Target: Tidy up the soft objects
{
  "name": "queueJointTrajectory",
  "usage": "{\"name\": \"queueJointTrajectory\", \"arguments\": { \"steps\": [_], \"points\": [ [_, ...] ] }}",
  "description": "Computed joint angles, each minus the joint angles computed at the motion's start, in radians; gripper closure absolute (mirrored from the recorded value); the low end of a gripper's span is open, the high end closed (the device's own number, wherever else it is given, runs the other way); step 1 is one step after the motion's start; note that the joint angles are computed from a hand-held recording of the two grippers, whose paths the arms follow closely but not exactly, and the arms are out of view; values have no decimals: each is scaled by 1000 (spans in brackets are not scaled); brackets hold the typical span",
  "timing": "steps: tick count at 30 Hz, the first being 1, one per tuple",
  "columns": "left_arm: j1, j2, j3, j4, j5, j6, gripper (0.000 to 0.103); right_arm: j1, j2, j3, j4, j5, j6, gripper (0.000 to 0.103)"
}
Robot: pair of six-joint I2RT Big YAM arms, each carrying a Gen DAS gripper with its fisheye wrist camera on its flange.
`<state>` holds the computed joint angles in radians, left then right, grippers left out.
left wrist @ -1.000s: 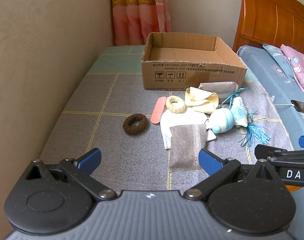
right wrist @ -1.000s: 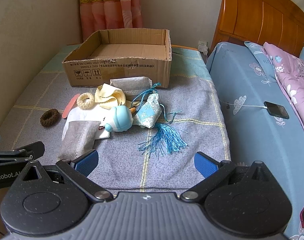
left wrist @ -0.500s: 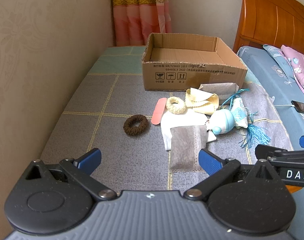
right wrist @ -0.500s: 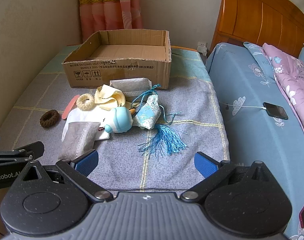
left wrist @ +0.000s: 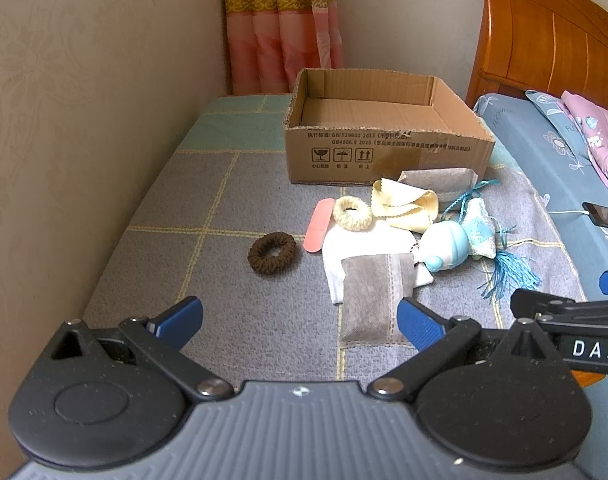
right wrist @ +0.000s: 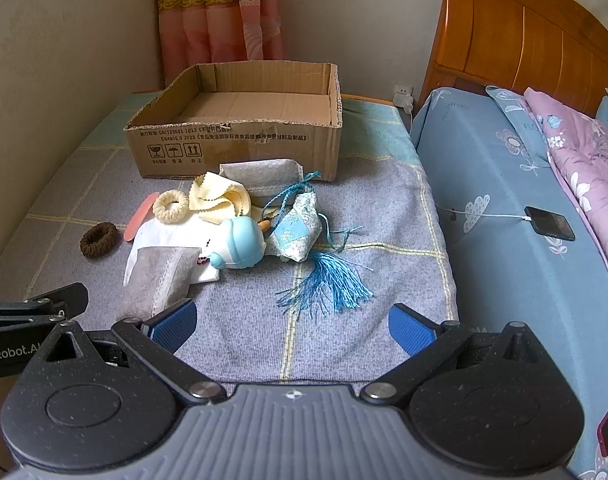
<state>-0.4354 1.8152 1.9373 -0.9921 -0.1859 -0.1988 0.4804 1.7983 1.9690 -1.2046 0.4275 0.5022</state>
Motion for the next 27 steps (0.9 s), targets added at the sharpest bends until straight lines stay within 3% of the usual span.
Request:
{"name": "queueJointTrajectory", "arguments": {
  "steps": [21,27],
  "points": [
    [39,3,-25,47,55,25,1,9,71,88,-34,7,-60,0],
    [58,7,-37,80,43,48,1,0,73,71,28,-59,-121,0]
  ]
}}
